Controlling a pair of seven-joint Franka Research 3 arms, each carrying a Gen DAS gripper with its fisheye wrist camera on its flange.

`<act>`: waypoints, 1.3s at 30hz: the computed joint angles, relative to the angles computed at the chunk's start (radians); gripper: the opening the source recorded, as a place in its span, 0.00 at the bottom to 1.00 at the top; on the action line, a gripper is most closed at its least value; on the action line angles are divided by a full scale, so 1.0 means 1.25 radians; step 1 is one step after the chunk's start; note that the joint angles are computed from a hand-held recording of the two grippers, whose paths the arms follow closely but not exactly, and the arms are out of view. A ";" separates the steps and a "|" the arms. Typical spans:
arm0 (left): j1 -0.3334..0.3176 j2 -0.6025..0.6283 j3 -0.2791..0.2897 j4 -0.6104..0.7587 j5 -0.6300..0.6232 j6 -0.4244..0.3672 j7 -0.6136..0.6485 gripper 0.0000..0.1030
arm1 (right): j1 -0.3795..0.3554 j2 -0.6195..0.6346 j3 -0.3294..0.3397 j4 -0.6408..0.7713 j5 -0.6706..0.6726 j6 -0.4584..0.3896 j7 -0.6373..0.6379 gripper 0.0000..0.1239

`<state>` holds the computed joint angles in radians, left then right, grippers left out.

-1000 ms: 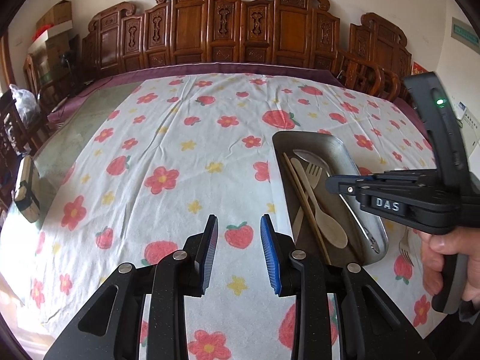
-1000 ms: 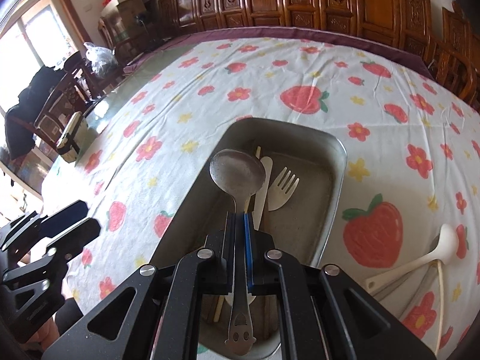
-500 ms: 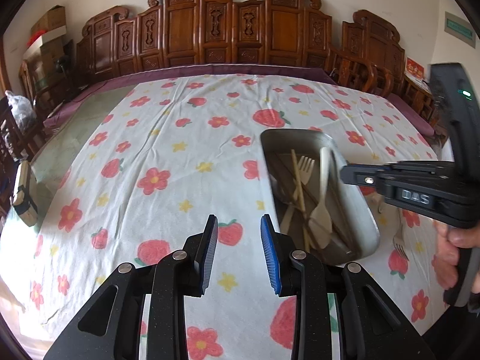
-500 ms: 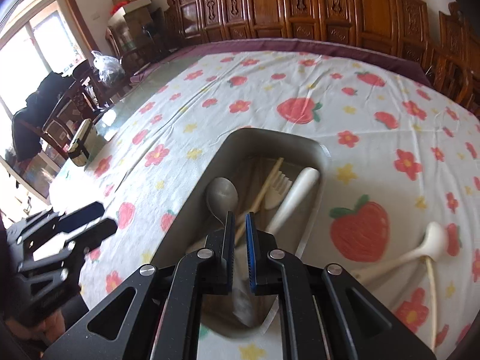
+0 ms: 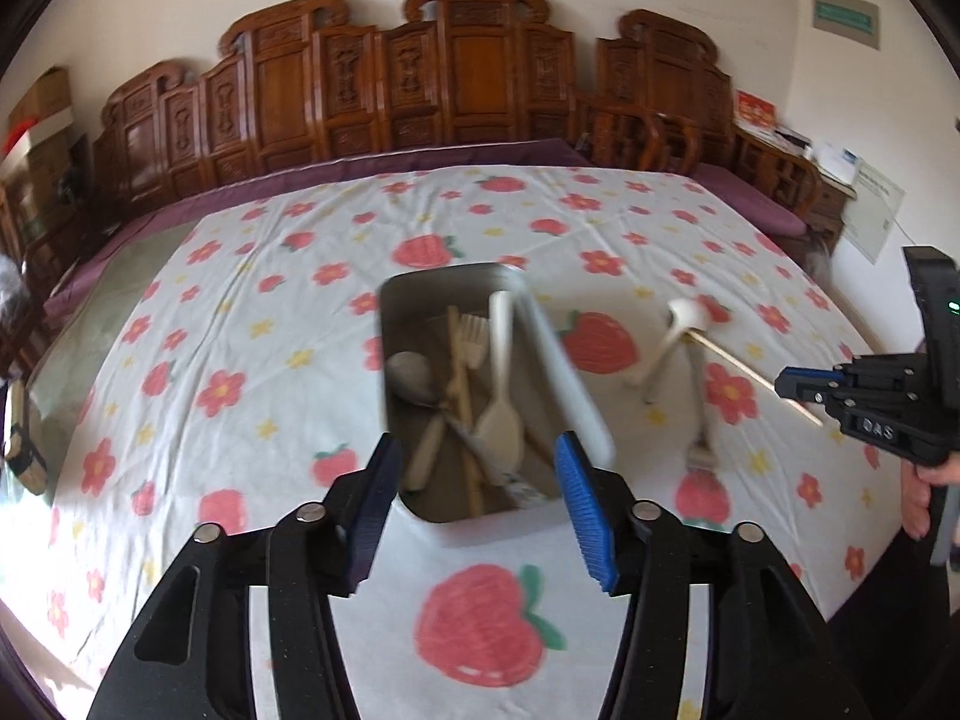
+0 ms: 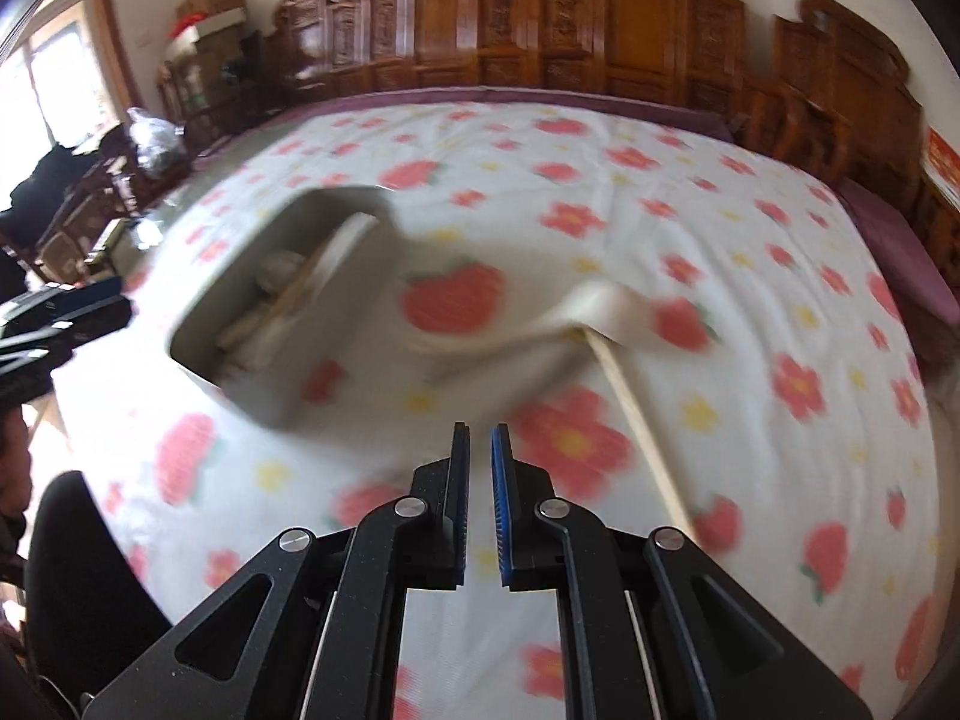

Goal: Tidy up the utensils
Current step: 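Return the right gripper to the pile and grasp a wooden chopstick, then grasp a steel fork with the left gripper while the right gripper holds the chopstick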

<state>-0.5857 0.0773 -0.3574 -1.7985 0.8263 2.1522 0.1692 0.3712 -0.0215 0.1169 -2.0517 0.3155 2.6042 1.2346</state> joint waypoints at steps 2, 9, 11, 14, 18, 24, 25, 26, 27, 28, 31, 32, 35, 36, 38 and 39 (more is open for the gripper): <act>-0.007 0.022 -0.003 0.025 0.004 0.004 0.007 0.57 | -0.013 0.009 -0.011 -0.003 -0.018 -0.002 0.008 0.08; -0.051 0.113 0.011 0.128 -0.006 0.007 0.027 0.58 | -0.037 0.090 -0.028 0.048 -0.083 -0.010 0.036 0.16; -0.066 0.138 0.019 0.156 -0.008 0.005 0.036 0.58 | -0.038 0.112 -0.029 0.069 -0.096 -0.011 0.043 0.16; -0.089 0.177 0.031 0.204 -0.016 -0.003 0.052 0.58 | -0.035 0.144 -0.031 0.107 -0.119 -0.029 0.049 0.16; -0.114 0.216 0.046 0.250 -0.032 -0.011 0.071 0.58 | -0.032 0.174 -0.030 0.147 -0.129 -0.063 0.041 0.16; -0.143 0.252 0.064 0.295 -0.053 -0.027 0.090 0.58 | -0.031 0.146 -0.030 0.115 -0.139 -0.076 0.020 0.07; -0.146 0.257 0.065 0.300 -0.057 -0.030 0.093 0.58 | -0.036 0.132 -0.028 0.098 -0.124 -0.078 0.001 0.06; -0.148 0.261 0.067 0.305 -0.060 -0.031 0.096 0.58 | -0.039 0.119 -0.028 0.082 -0.116 -0.078 -0.007 0.05; -0.151 0.265 0.069 0.310 -0.063 -0.031 0.099 0.58 | -0.041 0.102 -0.029 0.065 -0.113 -0.083 -0.006 0.05; -0.153 0.268 0.071 0.315 -0.065 -0.032 0.101 0.58 | -0.043 0.087 -0.030 0.049 -0.106 -0.091 -0.008 0.05; -0.162 0.287 0.075 0.337 -0.072 -0.040 0.111 0.58 | -0.047 0.039 -0.030 -0.004 -0.100 -0.101 -0.017 0.05; -0.165 0.292 0.077 0.345 -0.074 -0.042 0.115 0.58 | -0.048 0.026 -0.030 -0.020 -0.099 -0.100 -0.015 0.05; -0.172 0.313 0.082 0.371 -0.084 -0.047 0.131 0.58 | -0.053 -0.012 -0.030 -0.063 -0.084 -0.083 -0.008 0.05; -0.173 0.321 0.084 0.381 -0.090 -0.047 0.137 0.58 | -0.055 -0.024 -0.031 -0.076 -0.067 -0.078 -0.015 0.05; -0.177 0.338 0.088 0.403 -0.099 -0.051 0.151 0.58 | -0.056 -0.041 -0.033 -0.090 -0.040 -0.067 -0.027 0.05; -0.179 0.350 0.091 0.419 -0.105 -0.057 0.160 0.58 | -0.056 -0.048 -0.034 -0.095 -0.024 -0.066 -0.038 0.05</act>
<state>-0.8091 0.5143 -0.2440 -1.2750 0.6953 2.0806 0.3694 0.3008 -0.0820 0.0741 -2.1701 0.2853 2.5219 1.1873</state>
